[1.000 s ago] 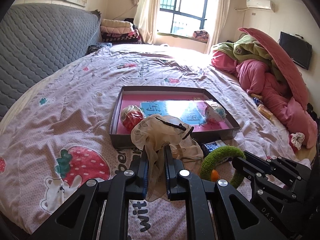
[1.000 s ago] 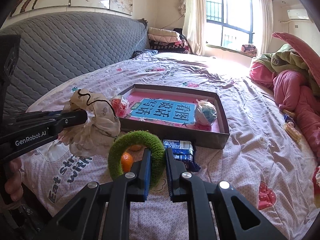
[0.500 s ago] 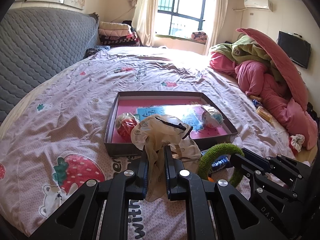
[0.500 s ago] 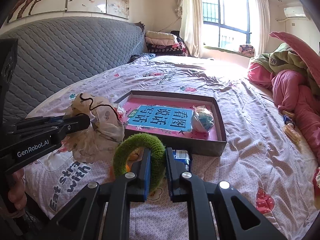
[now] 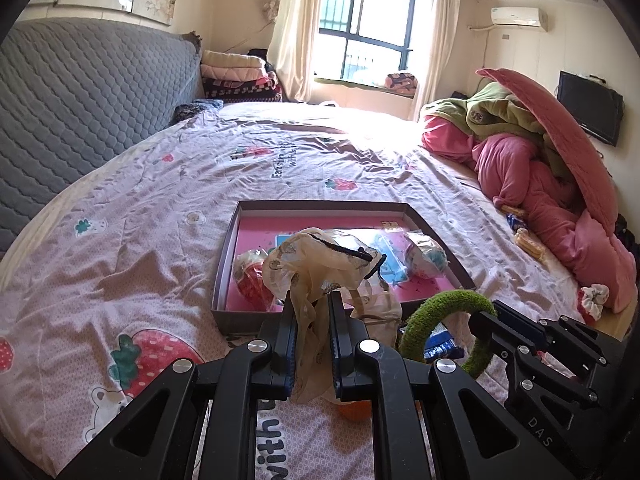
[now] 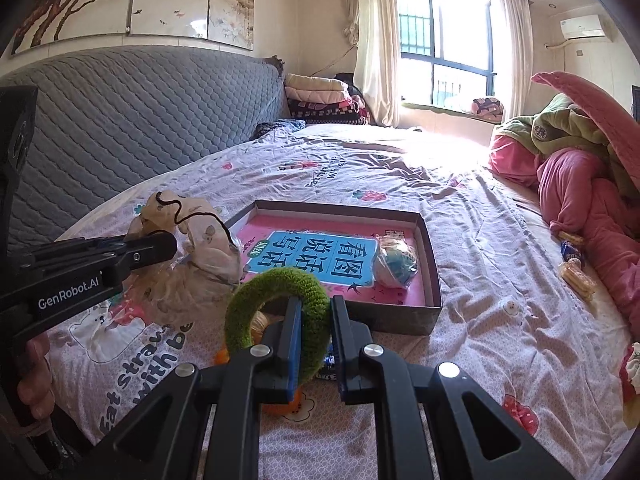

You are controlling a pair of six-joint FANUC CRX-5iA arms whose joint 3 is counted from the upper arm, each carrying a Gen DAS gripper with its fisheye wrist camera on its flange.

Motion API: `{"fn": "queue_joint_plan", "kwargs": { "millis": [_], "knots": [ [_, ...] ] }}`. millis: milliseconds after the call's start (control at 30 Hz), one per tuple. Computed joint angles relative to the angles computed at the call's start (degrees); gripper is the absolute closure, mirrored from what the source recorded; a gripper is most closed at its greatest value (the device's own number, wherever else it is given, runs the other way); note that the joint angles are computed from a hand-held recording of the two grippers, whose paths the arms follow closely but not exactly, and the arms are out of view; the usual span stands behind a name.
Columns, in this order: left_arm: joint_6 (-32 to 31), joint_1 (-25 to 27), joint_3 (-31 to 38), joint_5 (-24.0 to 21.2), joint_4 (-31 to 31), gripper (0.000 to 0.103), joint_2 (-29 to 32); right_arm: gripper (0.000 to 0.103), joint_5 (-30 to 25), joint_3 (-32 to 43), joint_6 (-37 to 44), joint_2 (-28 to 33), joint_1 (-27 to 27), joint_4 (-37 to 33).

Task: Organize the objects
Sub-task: 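Lift and carry white lace bag with left tool while right carries ring over tray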

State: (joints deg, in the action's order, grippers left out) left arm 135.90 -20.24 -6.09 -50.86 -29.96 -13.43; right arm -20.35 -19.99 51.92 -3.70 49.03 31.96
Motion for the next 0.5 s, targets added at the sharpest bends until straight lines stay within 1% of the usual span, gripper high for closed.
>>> {"fn": "queue_joint_plan", "kwargs": {
  "millis": [233,500],
  "knots": [
    [-0.5,0.5,0.8,0.6,0.3,0.090,0.7,0.089,0.5,0.8,-1.3,0.7,-0.6,1.7],
    [-1.5,1.4,2.6,1.4,0.3,0.089,2.2,0.089,1.9,2.2,-3.9,2.4,-1.9,5.3]
  ]
}}
